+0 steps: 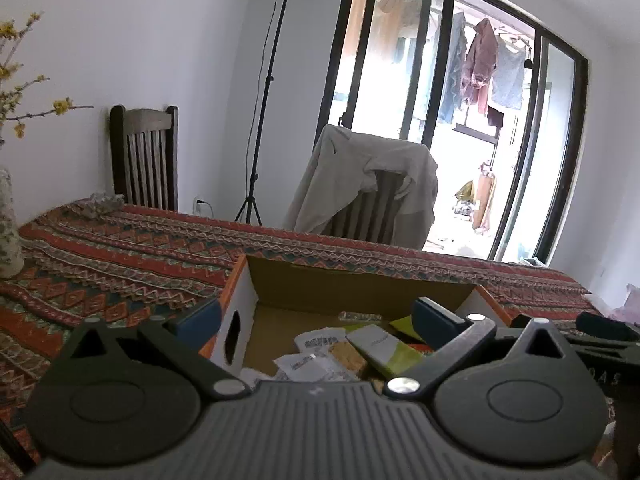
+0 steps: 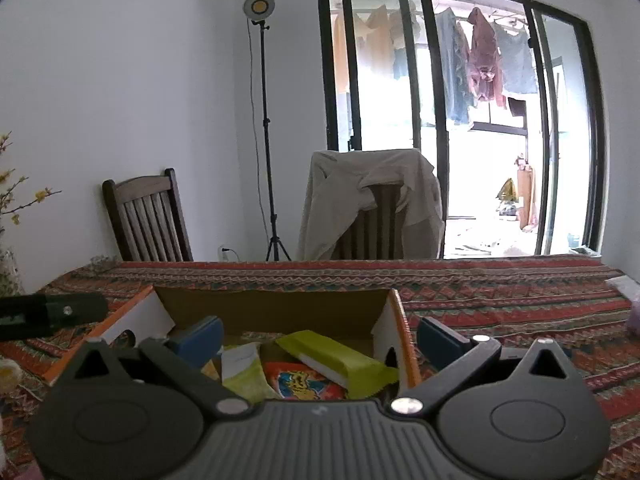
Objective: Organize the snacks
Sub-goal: 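Withdraw both grippers from the box toward the remaining snacks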
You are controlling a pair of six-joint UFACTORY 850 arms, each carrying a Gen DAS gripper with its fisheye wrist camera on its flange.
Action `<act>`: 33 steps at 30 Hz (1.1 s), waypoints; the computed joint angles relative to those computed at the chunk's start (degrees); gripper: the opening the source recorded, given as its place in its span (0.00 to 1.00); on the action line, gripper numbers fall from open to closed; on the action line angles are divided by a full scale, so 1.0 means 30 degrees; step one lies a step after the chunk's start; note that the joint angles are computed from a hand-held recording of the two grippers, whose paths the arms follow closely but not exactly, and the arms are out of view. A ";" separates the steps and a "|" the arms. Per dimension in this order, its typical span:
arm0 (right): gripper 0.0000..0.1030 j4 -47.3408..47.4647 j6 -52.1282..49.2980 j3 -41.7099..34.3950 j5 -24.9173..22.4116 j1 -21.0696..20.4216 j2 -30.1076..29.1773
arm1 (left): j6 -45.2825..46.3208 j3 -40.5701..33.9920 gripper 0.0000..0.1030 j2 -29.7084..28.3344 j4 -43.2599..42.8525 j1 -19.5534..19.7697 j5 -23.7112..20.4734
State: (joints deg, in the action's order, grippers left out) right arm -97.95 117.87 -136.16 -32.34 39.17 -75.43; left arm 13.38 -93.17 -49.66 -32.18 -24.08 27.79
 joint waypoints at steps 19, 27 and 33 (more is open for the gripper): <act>1.00 -0.2634 0.4331 0.8561 -0.0386 0.1279 0.4271 | -0.1269 0.5869 1.00 0.2786 0.1119 -0.0043 0.1006; 1.00 -0.3295 0.5478 1.0233 0.0017 0.1559 0.4946 | -0.2127 0.7474 1.00 0.3168 0.2159 -0.0006 0.1571; 1.00 -0.3619 0.6540 1.1138 0.0449 0.1593 0.5221 | -0.2594 0.8081 1.00 0.3129 0.2775 0.0027 0.1918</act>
State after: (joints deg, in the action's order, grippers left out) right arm -108.81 137.49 -102.74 -30.99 43.95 -59.76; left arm 5.60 -68.93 -40.27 -23.86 -24.00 33.54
